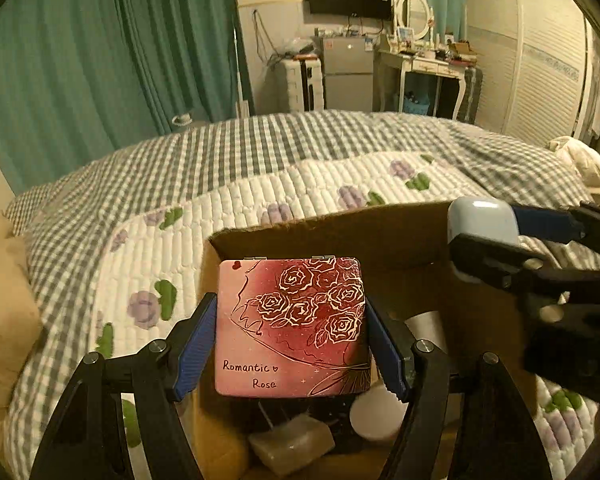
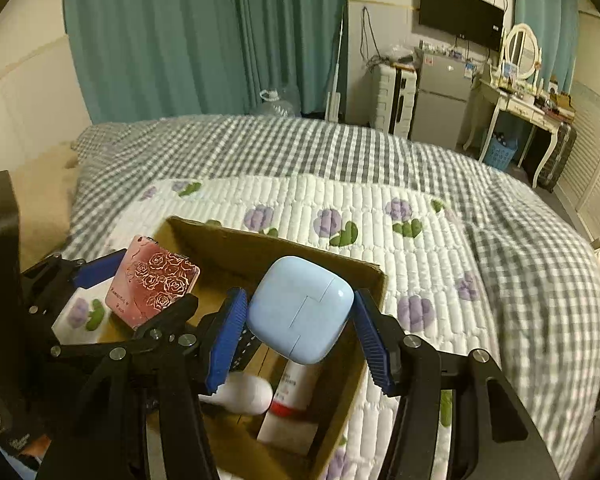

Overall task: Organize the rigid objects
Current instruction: 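Place the card into the box with the left tool while the right tool drops the blue case in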

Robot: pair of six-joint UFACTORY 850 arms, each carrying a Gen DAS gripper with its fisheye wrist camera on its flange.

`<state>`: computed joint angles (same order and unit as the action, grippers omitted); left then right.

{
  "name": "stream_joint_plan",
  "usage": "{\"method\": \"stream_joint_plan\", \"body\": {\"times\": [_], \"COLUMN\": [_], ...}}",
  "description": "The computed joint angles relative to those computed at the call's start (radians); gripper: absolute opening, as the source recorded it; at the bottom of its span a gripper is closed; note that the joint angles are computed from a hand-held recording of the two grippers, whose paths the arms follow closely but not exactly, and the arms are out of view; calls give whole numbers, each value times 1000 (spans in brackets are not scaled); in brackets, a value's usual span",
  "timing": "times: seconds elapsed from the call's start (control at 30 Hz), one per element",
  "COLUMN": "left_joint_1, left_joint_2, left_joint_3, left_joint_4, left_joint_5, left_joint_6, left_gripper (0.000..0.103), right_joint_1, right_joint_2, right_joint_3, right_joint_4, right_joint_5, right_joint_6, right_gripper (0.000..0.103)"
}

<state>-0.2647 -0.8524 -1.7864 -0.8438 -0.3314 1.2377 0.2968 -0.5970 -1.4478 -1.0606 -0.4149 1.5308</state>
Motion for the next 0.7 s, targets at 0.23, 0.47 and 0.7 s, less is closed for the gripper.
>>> {"method": "stream_joint_plan", "body": {"times": [0.23, 0.47, 0.7], "left_joint_1": [-13, -13, 4], "left_joint_2": [-56, -52, 70], "left_joint_3": [-49, -41, 82], "left_joint_4": [81, 57, -163], "left_joint_5": [-5, 9, 39], "left_joint_6": [-78, -74, 161], "left_gripper": [72, 76, 78], "right_joint_1": [-31, -29, 8], "right_joint_2": [-56, -17, 91], "right_joint_3": [-7, 49, 121], "right_joint_4": [-43, -335, -321], "right_joint_5": [52, 59, -10], "right_joint_6": [49, 366, 374], "right_gripper": [49, 58, 58]}}
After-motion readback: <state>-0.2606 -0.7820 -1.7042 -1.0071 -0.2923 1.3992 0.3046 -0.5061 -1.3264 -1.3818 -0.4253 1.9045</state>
